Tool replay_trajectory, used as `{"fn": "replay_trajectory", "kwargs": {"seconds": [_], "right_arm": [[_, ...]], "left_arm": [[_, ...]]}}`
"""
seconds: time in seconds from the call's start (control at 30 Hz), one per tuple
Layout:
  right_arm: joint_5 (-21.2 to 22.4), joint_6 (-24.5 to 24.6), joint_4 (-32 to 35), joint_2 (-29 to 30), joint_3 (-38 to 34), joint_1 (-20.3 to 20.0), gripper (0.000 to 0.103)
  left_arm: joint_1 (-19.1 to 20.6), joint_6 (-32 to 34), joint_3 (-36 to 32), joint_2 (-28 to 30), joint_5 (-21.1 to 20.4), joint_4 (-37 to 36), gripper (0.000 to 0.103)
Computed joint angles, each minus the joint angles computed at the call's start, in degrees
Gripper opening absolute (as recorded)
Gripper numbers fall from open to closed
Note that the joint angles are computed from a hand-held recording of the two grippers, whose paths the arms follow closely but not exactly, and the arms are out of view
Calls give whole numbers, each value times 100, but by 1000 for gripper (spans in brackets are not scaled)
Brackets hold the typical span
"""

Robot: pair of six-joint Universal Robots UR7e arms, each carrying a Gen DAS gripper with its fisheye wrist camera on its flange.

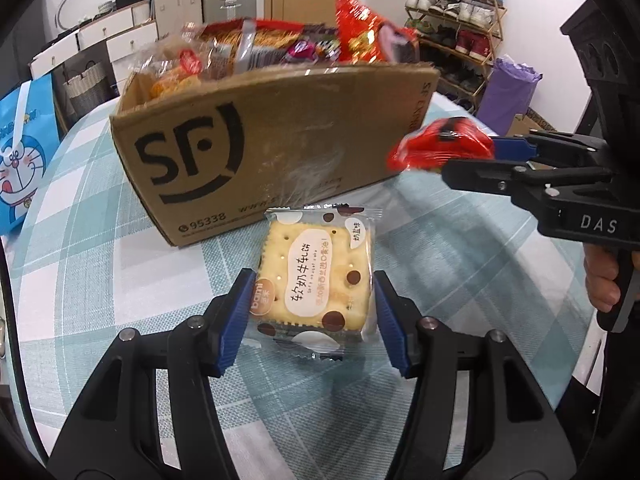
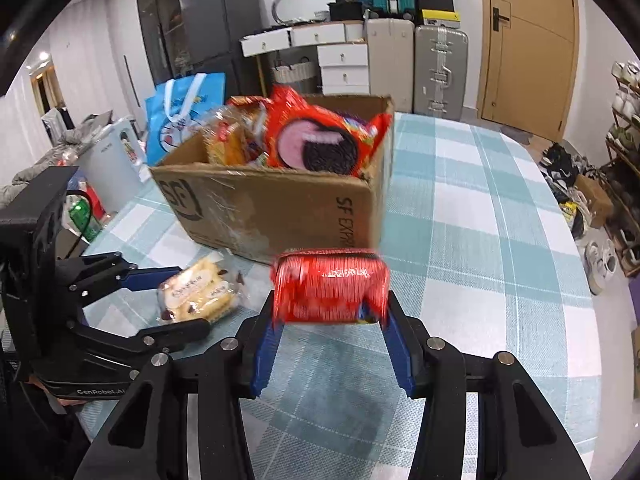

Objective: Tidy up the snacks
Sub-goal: 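Grasp the red wafer pack with the right tool while the left tool grasps the cracker pack, then lift both held packs and carry them over the cardboard box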

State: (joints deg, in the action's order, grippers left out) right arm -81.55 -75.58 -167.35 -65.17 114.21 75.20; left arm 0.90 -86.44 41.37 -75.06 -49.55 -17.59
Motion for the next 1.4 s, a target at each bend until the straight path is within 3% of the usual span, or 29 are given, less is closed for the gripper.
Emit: {"fn": "replay_trajectory", "kwargs": {"seconds": [0.13, 0.33, 0.47, 0.57, 0.63, 0.73, 0.83, 1.13, 1.4], "right_arm": [[104, -139, 33, -148, 120, 9, 37], [-632, -244, -57, 147, 15, 117, 38], [-791, -303, -171, 268, 46, 131, 63], [-935, -331, -500, 403, 119, 171, 72], [-998, -493, -903, 493, 220, 180, 72], [-1043, -613, -1181, 549, 274, 172, 58], [-981, -563, -974, 487, 206, 126, 50], [-410, -423, -312, 95, 155, 32, 50], [374, -593, 243, -447, 385, -61, 50]], "left_arm": [[-82, 49, -251, 136, 126, 111, 55], [-95, -42, -304, 152, -12, 216, 55], [-121, -126, -199, 107, -29, 188, 55], [-136, -139, -166, 97, -5, 187, 55], [-133, -145, -201, 90, 9, 231, 55], [-126, -180, -266, 99, 22, 301, 55], [-125, -188, -376, 133, 41, 373, 55], [-267, -302, -775, 269, 91, 660, 55], [-543, -531, -1907, 784, 322, 1418, 55]]}}
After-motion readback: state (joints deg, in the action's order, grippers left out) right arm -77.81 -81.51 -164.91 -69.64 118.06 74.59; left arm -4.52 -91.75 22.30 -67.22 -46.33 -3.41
